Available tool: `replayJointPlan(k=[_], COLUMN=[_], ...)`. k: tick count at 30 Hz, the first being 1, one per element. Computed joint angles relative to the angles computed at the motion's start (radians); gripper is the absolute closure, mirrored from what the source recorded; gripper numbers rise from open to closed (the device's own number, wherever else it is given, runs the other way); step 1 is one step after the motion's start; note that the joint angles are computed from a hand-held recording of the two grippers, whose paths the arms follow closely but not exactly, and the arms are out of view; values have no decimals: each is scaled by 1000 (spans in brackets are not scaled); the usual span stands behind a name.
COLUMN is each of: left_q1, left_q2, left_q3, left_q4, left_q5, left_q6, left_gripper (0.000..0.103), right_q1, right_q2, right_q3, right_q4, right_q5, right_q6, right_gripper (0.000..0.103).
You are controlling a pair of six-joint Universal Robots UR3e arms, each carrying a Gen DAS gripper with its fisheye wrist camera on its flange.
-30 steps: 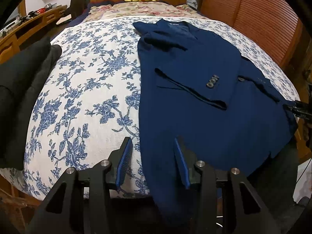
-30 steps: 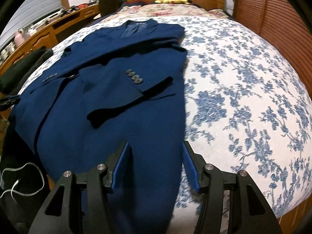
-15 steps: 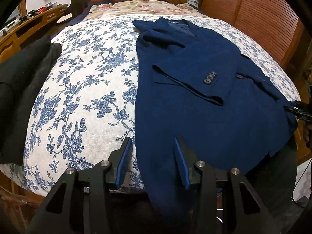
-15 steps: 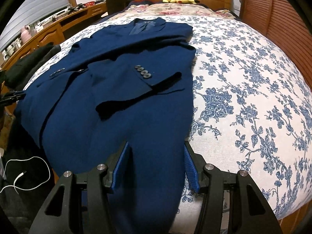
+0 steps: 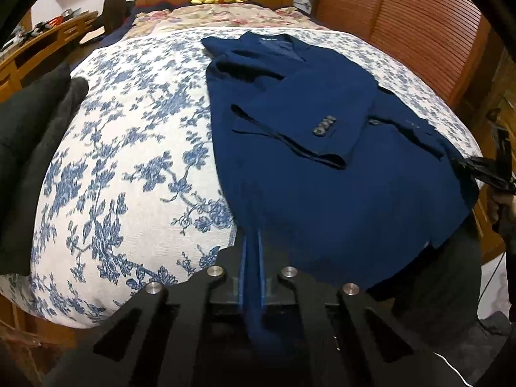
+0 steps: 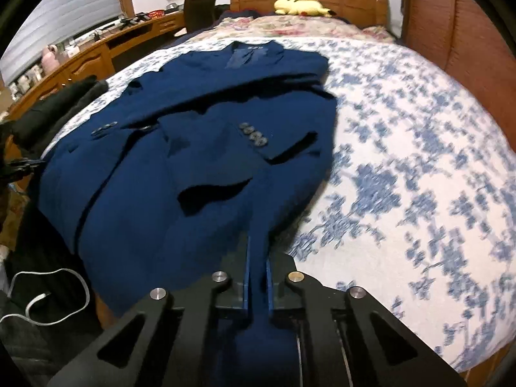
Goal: Fold large clothes
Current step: 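Lift the hem with both tools and fold it toward the collar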
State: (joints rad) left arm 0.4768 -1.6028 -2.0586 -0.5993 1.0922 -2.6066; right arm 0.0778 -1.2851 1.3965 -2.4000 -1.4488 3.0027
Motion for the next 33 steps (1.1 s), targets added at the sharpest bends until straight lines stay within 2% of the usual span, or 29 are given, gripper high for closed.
replayJointPlan(k=[7,16,25,30,33], left_q1=[-9,-46,0,62,83], left_q2=[127,204,297,356,365], left_q3=[36,240,372,425,482], left_q4=[-3,-58,-173,-232,-260], left_q5=[-45,-86,-173,-261,-302], left_q6=[-9,-74,-84,-82,-91], left_gripper=[99,99,99,99,99], right_q1=[-49,-81,-132,-158,-209], right_q2=[-67,-136,-315,-458,-542], right_q3=[-1,-140,-100,-31,3], right_q4=[-76,-56,-49,-45,-17], right_q5=[123,241,307,336,397], right_q6=[64,136,133,127,114], right_gripper=[98,99,99,99,99])
